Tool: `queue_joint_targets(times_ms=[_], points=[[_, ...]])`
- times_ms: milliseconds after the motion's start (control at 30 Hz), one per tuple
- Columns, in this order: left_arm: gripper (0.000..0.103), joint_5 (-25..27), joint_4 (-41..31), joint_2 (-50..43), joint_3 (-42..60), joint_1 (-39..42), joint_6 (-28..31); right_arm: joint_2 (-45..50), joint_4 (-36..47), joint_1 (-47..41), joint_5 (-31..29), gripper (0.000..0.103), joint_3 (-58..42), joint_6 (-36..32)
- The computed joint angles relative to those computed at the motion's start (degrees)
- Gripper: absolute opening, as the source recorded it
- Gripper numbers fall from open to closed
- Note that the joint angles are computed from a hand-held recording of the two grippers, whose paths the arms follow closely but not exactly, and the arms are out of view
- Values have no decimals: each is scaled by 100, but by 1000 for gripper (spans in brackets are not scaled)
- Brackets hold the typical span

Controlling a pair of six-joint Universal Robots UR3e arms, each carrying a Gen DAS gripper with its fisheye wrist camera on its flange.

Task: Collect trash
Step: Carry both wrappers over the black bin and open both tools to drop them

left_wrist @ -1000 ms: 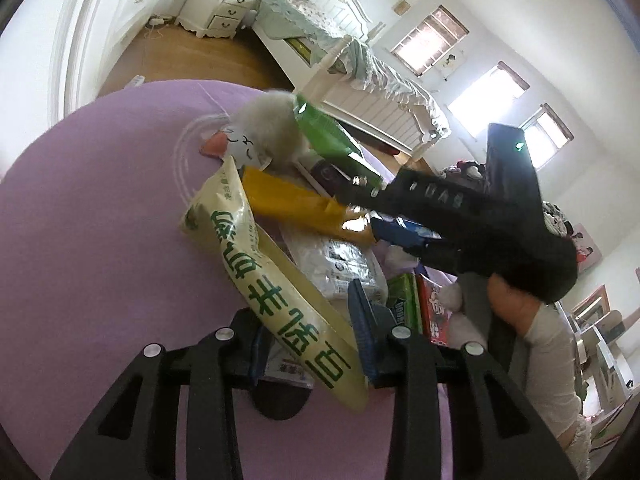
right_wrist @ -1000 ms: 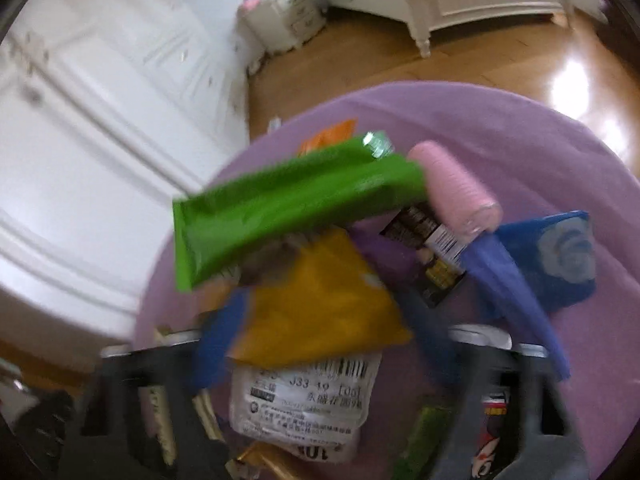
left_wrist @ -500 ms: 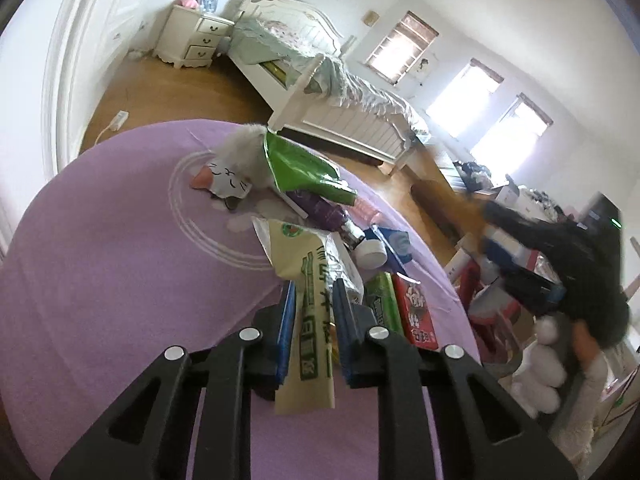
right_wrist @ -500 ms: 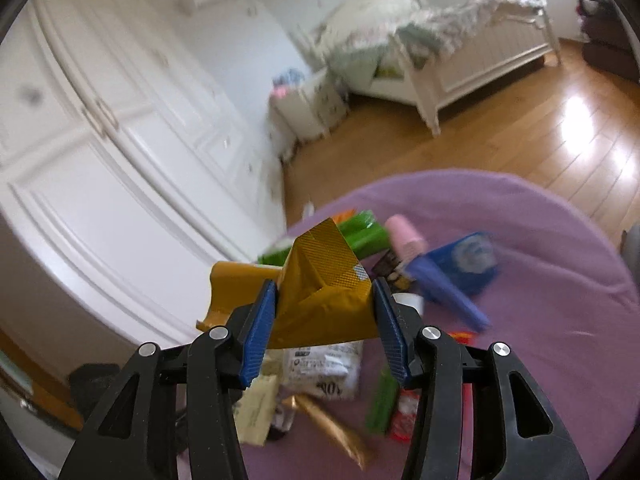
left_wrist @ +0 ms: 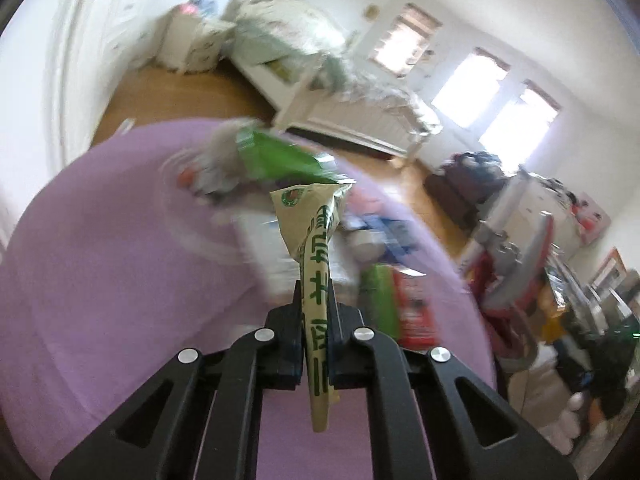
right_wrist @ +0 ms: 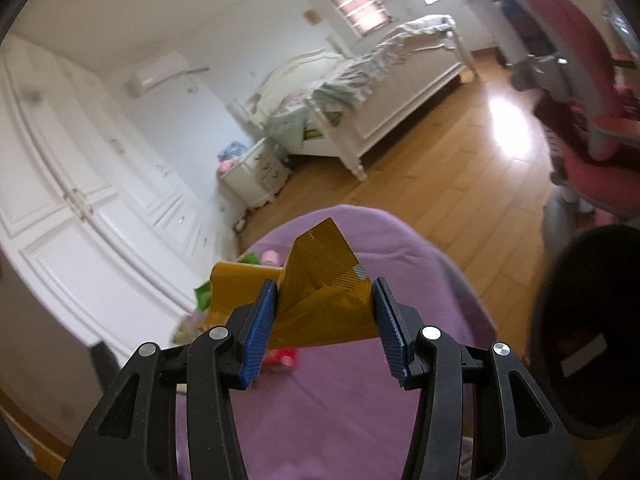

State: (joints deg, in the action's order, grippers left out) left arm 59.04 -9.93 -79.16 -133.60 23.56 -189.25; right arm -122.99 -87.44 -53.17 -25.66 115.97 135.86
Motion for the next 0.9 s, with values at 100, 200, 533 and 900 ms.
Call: queue_joint_targets(times_ms=[100, 200, 533, 900], points=[[9, 186, -204, -82, 610, -817, -176, -229, 1261, -850, 109, 49, -49, -1156], [9, 341, -135, -670, 1364, -1751, -452, -222, 1763, -1591, 214, 49, 9, -1939], [9, 395, -487, -3964, 4951, -4142, -928, 190, 446, -3431, 8, 49, 523, -2121], [9, 358, -2227, -6085, 8126, -4979, -576, 1832, -2801, -3581, -470, 49, 1172, -660]])
